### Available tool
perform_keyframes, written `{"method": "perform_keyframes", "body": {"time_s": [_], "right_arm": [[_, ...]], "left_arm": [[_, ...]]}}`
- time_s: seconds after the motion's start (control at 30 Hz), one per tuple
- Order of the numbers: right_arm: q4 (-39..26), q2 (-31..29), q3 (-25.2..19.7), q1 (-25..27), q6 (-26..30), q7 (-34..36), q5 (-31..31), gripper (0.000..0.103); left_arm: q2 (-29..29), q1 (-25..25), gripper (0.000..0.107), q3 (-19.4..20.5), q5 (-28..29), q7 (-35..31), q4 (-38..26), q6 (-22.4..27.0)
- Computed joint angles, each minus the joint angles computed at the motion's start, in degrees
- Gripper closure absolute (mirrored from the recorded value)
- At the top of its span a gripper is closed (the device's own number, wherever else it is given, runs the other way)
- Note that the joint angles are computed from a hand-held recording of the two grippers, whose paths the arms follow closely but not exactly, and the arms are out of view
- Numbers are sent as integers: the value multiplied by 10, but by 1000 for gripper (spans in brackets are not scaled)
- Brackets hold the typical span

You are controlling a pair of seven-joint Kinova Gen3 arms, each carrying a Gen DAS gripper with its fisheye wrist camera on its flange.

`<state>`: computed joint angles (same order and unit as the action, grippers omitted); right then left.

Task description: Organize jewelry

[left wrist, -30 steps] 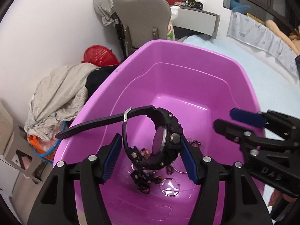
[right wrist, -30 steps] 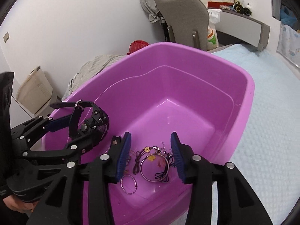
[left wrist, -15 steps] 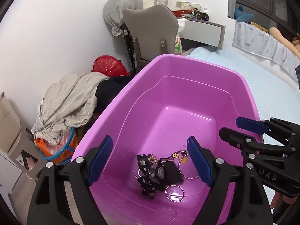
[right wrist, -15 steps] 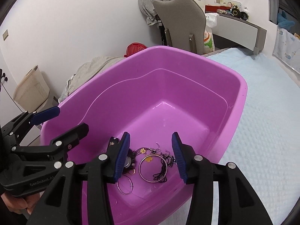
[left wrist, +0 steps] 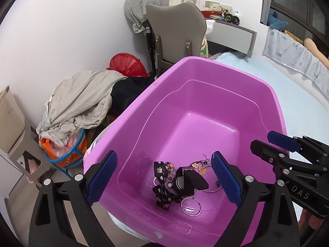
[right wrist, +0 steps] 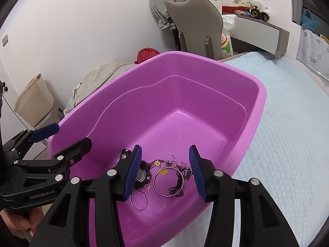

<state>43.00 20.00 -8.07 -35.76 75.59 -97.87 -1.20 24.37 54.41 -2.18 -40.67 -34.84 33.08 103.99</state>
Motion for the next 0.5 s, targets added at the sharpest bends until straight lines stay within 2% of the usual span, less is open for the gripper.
{"method": "perform_keyframes", "body": {"time_s": [0.5], "right_arm": [[32, -27, -1, 0, -13, -18, 12, 56]], "left_arm": [[14, 9, 14, -10, 10, 10, -39, 35]]}}
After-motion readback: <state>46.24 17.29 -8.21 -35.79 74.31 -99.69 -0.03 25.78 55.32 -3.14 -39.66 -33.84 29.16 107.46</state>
